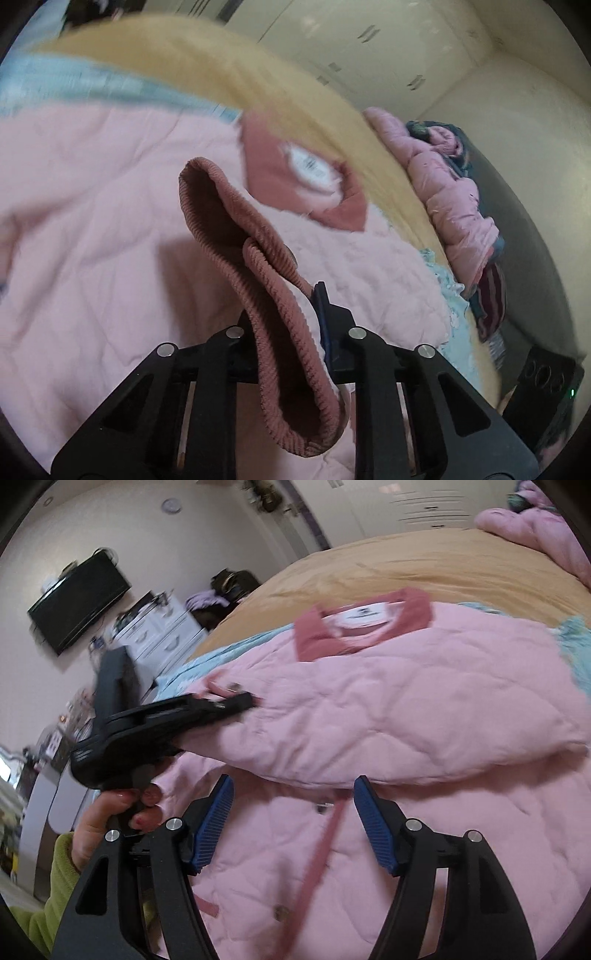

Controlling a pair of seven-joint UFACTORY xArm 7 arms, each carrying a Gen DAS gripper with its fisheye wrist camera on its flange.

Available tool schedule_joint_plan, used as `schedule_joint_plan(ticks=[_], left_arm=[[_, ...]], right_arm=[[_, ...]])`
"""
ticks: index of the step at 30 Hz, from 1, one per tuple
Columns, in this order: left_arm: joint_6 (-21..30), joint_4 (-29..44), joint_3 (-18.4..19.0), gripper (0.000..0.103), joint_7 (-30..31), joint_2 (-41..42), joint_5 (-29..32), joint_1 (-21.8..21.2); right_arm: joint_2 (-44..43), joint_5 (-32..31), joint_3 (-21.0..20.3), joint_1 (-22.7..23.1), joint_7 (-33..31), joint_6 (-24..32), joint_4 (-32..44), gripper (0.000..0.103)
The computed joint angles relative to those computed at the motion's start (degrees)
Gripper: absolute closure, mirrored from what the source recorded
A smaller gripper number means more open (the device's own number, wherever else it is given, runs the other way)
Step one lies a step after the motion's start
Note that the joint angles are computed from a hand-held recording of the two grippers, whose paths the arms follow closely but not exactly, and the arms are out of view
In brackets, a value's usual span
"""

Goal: Fold large clothes

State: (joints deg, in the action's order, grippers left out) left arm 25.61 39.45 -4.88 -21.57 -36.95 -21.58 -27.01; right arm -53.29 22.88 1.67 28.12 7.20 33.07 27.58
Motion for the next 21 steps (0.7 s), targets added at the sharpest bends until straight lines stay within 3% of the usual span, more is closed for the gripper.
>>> schedule_joint_plan(ticks=[9,17,21], left_arm=[[-5.1,3.9,-1.1,0.094,2.6,-4.3,7.3,4.0],[-2.7,1.0,0.2,0.094,1.3,-0.4,6.6,4.7],[-1.6,-0.6,0.2,0.094,0.5,-0.4,6.4,5.3]], right_arm=[[-8.0,-8.9,0.9,-13.3,4.9,3.5,-1.1,0.037],[-3.9,-12.7,-0.5,-18.2,5.9,1.0,0.2,0.037],[3.0,-13.4,-1.8,-17.3,3.4,-2.0,3.0,0.037]])
